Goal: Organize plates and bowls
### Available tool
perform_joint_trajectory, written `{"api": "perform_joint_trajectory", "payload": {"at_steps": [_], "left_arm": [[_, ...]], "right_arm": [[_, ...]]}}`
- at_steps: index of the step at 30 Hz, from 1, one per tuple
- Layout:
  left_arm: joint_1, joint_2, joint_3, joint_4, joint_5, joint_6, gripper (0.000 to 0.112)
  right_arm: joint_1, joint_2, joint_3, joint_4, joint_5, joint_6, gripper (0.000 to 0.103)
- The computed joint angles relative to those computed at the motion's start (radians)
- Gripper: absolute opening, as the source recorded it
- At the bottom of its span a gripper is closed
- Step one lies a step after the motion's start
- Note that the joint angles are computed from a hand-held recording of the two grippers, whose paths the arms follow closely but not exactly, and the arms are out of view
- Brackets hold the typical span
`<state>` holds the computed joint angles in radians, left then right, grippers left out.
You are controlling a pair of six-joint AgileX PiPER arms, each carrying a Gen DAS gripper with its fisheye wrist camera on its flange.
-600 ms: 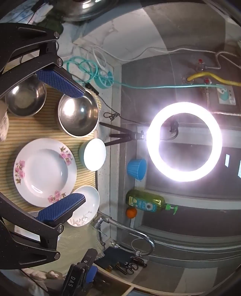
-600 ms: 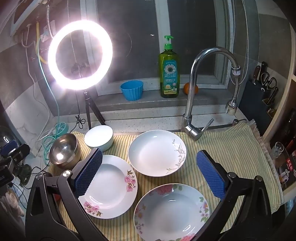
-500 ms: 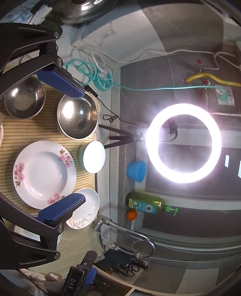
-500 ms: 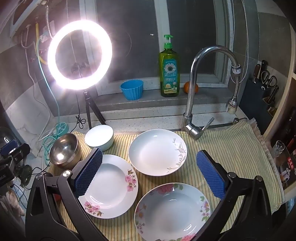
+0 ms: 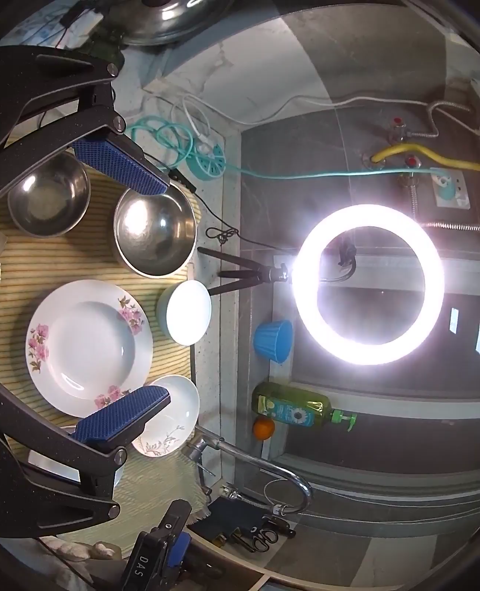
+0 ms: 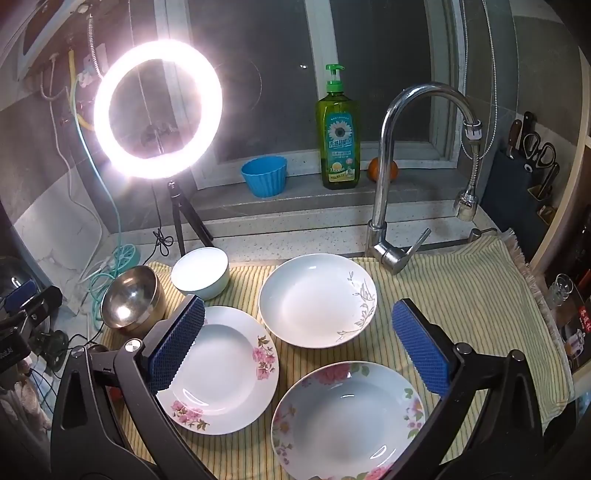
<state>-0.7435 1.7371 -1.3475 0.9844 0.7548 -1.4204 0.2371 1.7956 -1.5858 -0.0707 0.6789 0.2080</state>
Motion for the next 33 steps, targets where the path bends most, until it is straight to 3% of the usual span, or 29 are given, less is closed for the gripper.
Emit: {"api": "perform_joint_trajectory", "payload": {"at_steps": [33], "left_arm": [[0.009,0.0,0.0,-0.013,-0.019,0.013,0.102]], "right_arm": [[0.0,-0.003,0.006,0.021,0.007,-0.014,0.103]]}}
